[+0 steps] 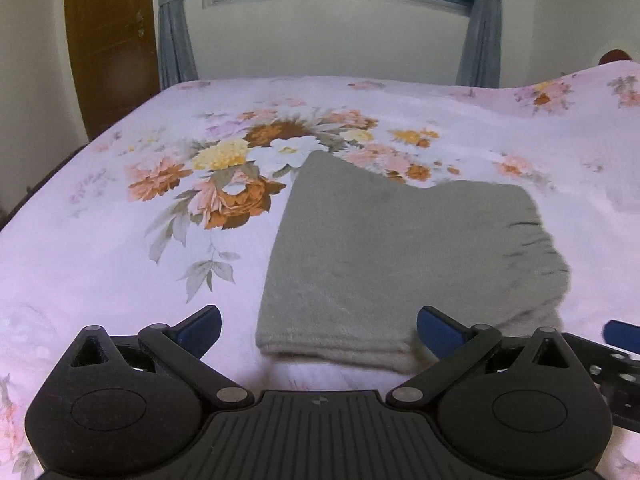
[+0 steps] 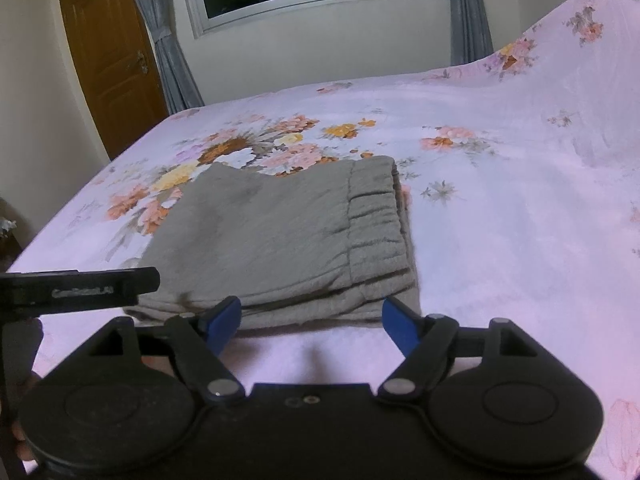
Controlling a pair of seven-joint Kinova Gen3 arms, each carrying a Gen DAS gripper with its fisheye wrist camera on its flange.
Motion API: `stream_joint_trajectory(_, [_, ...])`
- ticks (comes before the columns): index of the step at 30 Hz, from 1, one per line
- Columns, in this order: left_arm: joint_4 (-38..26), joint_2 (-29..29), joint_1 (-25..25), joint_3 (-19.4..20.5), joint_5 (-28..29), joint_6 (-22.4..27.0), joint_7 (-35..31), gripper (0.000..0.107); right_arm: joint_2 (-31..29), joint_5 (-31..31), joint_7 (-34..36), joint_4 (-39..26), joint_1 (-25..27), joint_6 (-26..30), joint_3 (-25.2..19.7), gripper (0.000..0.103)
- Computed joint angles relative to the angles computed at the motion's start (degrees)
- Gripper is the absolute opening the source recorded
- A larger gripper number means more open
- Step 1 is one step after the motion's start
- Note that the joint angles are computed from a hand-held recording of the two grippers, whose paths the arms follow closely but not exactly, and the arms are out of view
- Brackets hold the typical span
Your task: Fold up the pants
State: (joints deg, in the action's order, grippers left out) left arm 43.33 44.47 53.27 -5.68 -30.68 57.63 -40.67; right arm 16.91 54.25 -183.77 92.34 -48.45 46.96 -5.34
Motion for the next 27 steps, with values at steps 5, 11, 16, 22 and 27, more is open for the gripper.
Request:
stream_joint_trajectory(5, [6.8, -5.9, 2.4, -0.3, -1.7, -0.9, 2.6, 0.103, -3.6, -1.0, -0.6, 1.6, -0.8, 0.0, -1.9, 0.093])
stream_joint_trajectory(11, [16.8, -14.1, 5.7, 1.2, -7.7, -1.9, 7.7, 0.103, -8.2, 1.8, -4.1, 2.4, -4.1, 5.5, -6.5, 0.103])
stream_joint_trajectory(16, [23.0, -19.4, 9.0, 3.1, -14.6, 0.5, 11.0, 0.103, -11.0, 4.6, -8.6, 3.0, -6.6, 11.0, -11.2, 0.103])
stream_joint_trajectory(22, [27.1, -23.5, 11.8, 7.3, -21.0, 5.9, 10.8, 0.103, -12.1, 6.2, -11.8, 2.8, -8.9, 16.5, -15.3, 0.103])
stream_joint_trajectory(27, [32.7, -27.3, 12.7, 10.9, -27.2, 4.2, 13.4, 0.103, -11.4, 7.5, -12.9, 1.5, -11.6, 21.3, -16.6, 0.103])
